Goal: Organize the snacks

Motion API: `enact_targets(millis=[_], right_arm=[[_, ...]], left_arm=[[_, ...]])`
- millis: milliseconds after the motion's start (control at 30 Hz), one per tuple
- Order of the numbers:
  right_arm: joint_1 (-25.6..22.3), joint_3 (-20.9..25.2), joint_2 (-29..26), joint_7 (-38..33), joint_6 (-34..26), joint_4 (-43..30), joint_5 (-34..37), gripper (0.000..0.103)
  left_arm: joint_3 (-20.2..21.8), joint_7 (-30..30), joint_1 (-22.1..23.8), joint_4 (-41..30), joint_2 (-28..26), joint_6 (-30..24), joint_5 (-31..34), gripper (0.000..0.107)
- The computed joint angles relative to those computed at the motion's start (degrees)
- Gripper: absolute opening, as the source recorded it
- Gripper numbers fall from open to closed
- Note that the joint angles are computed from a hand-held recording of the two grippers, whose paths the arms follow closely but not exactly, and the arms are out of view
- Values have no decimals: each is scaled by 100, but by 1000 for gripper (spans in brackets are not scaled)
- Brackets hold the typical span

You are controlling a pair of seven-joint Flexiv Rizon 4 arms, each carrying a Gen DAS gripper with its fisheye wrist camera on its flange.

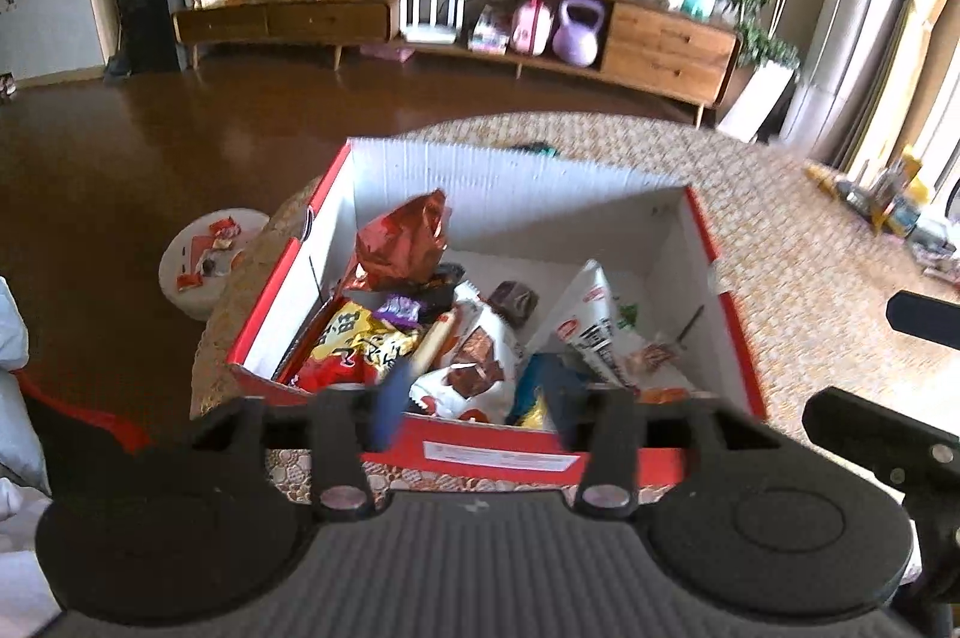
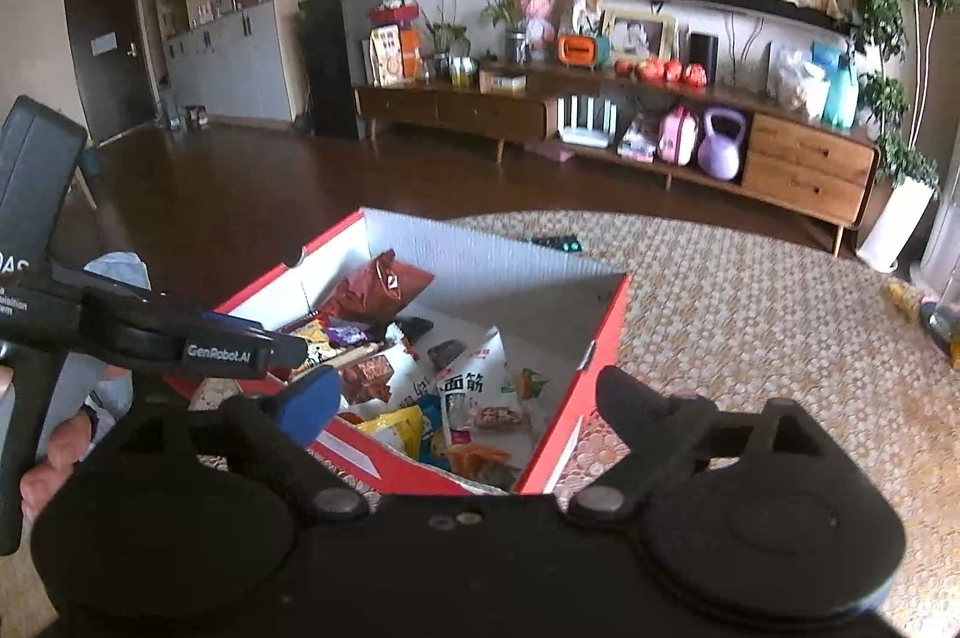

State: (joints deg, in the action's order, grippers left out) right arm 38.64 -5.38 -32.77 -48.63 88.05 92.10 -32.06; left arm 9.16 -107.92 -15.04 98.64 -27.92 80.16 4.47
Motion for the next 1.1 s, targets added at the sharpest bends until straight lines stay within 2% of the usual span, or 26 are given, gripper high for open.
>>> enact_targets(millis=[33,167,300,333,533,700,833,867,1033,1100], right_arm=[[98,-156,55,67,90,92,-56,98],[258,-411,215,56,521,359,-113,101],[809,-1089,382,-45,1017,706,8,103],[919,-1200,404,-90,1089,761,81,103],[1762,-2029,501,-285,1328,1128,687,103],[2059,-2243,517,-452,1401,1239,1217,103],[2669,-2909,416,-600,1568,1379,1772,103],[2701,-2927,408,-634,1571,1385,1882,103],[2666,-2780,447,-895,1402,1373,2258,103],[2824,-2942,416,-944,1394,1400,2401,103]], left_arm=[[42,-59,-44,60,37,114,43,70],[188,-182,-222,253,196,404,165,71],[515,-393,-539,334,268,601,411,80],[585,-438,-606,358,283,652,474,83],[962,-745,-959,500,374,793,757,86],[1172,-959,-1133,715,422,1212,827,89],[1573,-1083,-1492,728,362,1273,760,103],[1688,-1127,-1592,722,333,1299,745,103],[1702,-976,-1663,809,360,1304,587,103],[1674,-918,-1667,830,373,1267,543,103]])
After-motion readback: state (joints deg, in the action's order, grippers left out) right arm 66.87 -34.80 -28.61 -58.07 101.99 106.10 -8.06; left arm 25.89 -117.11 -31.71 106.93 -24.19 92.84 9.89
